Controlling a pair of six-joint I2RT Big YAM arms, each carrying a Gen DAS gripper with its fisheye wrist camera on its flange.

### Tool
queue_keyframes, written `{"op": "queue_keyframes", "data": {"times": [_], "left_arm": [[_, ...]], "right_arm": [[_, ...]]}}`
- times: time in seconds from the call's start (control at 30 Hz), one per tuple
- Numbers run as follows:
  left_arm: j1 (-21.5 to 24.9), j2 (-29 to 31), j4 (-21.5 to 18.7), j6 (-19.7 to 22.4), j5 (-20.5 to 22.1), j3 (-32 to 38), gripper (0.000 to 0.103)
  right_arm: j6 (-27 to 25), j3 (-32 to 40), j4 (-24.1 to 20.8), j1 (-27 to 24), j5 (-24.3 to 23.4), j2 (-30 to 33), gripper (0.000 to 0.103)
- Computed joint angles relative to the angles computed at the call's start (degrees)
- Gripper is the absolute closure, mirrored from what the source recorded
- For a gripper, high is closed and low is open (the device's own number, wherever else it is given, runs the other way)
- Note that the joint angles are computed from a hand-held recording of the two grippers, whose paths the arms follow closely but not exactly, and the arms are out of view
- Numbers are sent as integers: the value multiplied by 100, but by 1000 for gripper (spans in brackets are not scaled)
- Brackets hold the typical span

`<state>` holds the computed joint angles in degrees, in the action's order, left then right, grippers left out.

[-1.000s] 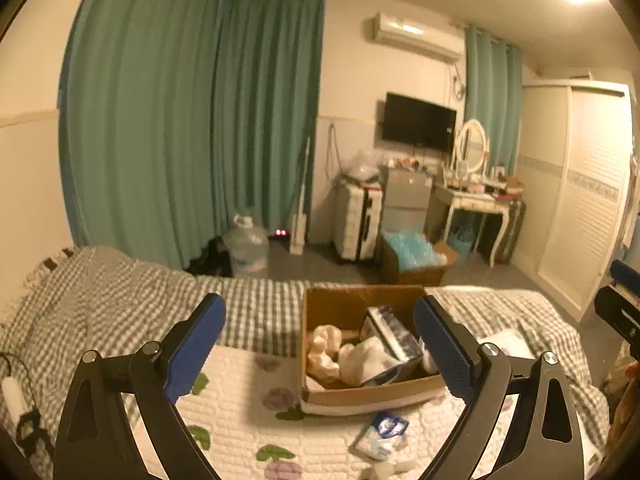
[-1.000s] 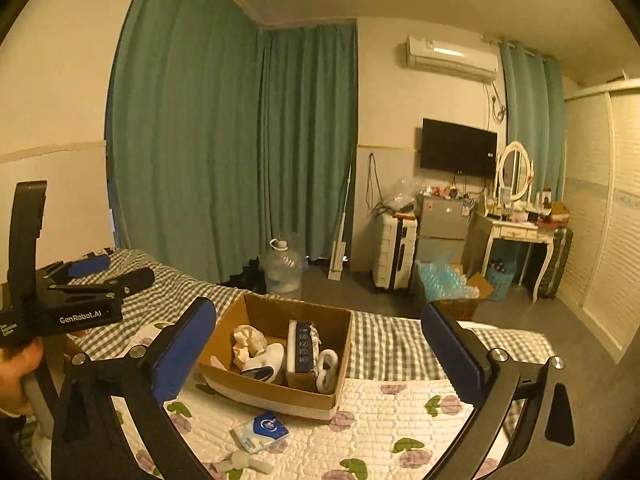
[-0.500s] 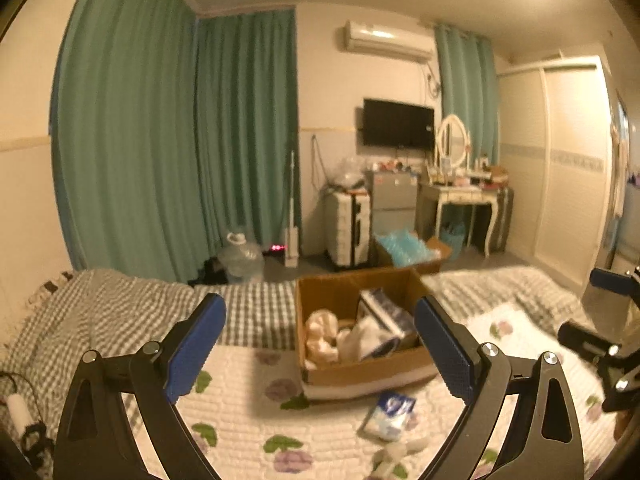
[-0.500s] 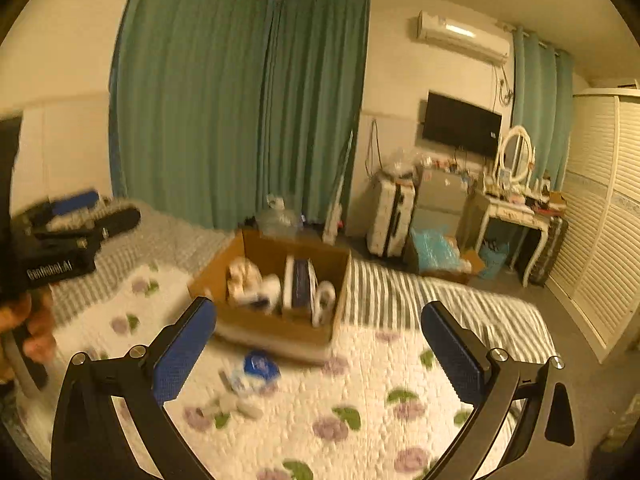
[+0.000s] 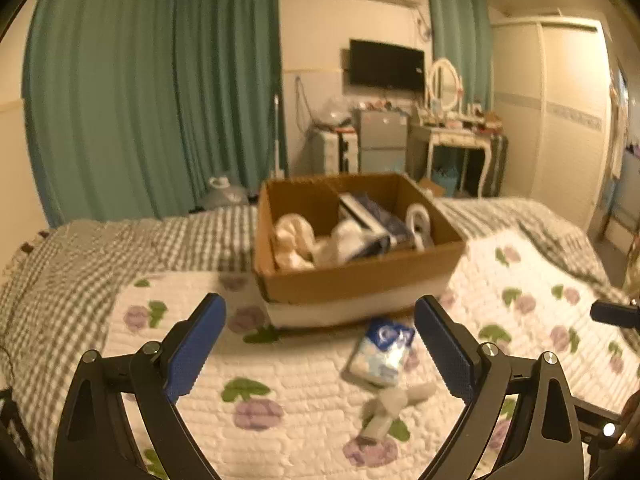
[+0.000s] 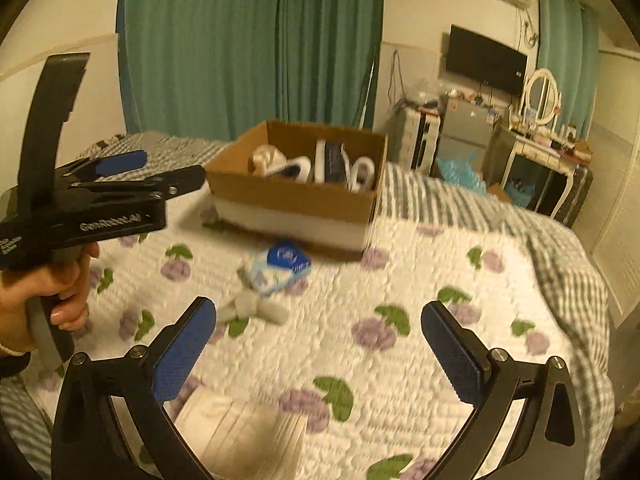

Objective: Organize soft objects
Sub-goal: 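Move both tools back toward the remaining items on the quilt, then grasp white plastic toy with left gripper while right grasps the face mask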

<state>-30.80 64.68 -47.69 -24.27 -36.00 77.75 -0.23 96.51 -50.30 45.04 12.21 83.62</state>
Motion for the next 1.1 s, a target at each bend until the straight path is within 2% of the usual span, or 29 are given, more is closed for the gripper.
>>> {"op": "queue_keyframes", "data": {"times": [0.33, 0.43, 0.5, 0.67, 0.7, 0.73, 0.77, 0.8, 0.83, 0.87, 0.93, 0.97, 1.0, 1.1], "left_arm": [[-7, 433, -156, -246, 782, -253, 8], [37, 538, -272, -349, 1059, -330, 8], [41, 592, -326, -399, 1207, -368, 14], [44, 762, -502, -471, 1443, -407, 15], [53, 831, -594, -507, 1488, -376, 15], [75, 923, -753, -567, 1577, -325, 25], [97, 952, -807, -634, 1694, -332, 26], [85, 914, -761, -648, 1671, -372, 31], [60, 888, -737, -635, 1638, -392, 42], [48, 874, -730, -600, 1654, -400, 45], [-8, 821, -678, -547, 1632, -446, 63], [-28, 801, -654, -524, 1616, -466, 67], [-66, 784, -636, -497, 1574, -480, 76], [-161, 736, -615, -409, 1434, -510, 87]], "right_arm": [[480, -613, -159, -58, -337, -96, 0], [523, -812, -254, 0, -211, -114, 0], [537, -960, -303, 44, -177, -136, 0], [652, -1226, -446, 138, -218, -181, 0], [653, -1274, -446, 157, -199, -180, 3], [650, -1302, -485, 161, -239, -176, 6], [661, -1310, -517, 166, -288, -159, 14], [676, -1315, -551, 154, -366, -142, 17], [699, -1322, -560, 157, -390, -132, 18], [717, -1326, -567, 148, -425, -127, 20], [731, -1340, -565, 150, -498, -140, 28], [716, -1347, -565, 159, -519, -148, 34], [695, -1357, -562, 177, -519, -157, 46], [603, -1362, -557, 213, -525, -177, 69]]}}
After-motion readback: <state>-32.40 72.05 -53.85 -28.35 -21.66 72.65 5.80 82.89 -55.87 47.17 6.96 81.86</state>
